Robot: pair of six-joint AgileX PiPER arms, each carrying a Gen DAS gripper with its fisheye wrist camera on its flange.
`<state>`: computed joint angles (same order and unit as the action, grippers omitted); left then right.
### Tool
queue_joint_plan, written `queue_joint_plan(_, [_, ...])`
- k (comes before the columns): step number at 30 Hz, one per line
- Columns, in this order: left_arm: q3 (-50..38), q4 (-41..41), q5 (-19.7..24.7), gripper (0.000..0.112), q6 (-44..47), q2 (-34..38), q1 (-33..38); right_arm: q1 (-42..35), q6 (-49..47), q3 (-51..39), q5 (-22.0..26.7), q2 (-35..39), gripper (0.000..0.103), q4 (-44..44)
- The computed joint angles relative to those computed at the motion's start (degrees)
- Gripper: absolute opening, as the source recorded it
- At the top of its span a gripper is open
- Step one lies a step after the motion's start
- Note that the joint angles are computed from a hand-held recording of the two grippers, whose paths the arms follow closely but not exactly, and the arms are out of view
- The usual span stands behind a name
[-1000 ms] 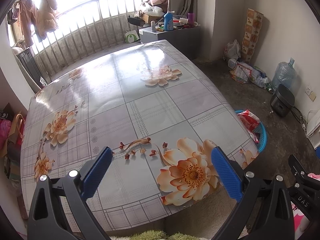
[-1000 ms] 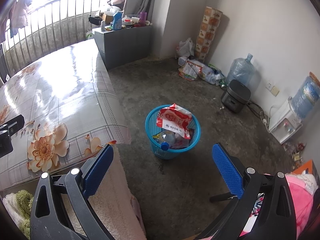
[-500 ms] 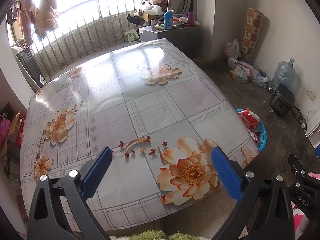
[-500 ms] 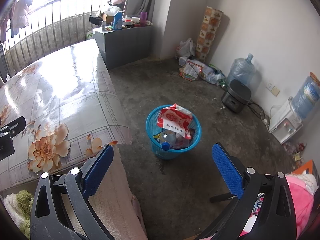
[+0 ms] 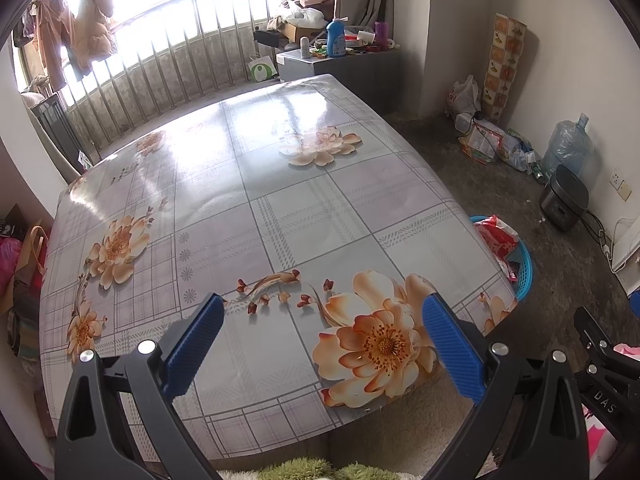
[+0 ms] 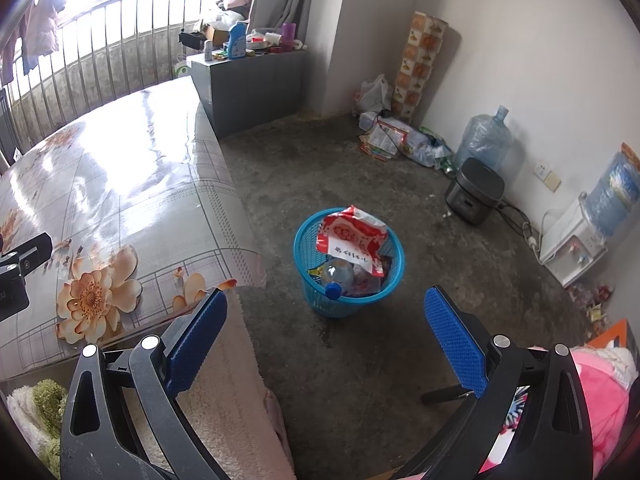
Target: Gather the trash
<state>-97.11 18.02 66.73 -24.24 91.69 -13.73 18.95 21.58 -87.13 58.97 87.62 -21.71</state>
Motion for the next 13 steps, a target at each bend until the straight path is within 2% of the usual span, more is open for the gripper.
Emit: queue_joint_plan(13, [-0.2, -1.0, -0.2, 0.097, 1.6, 0.6, 0.7, 0.1, 0.3, 0.2, -0.3, 0.1, 0.095, 0.0])
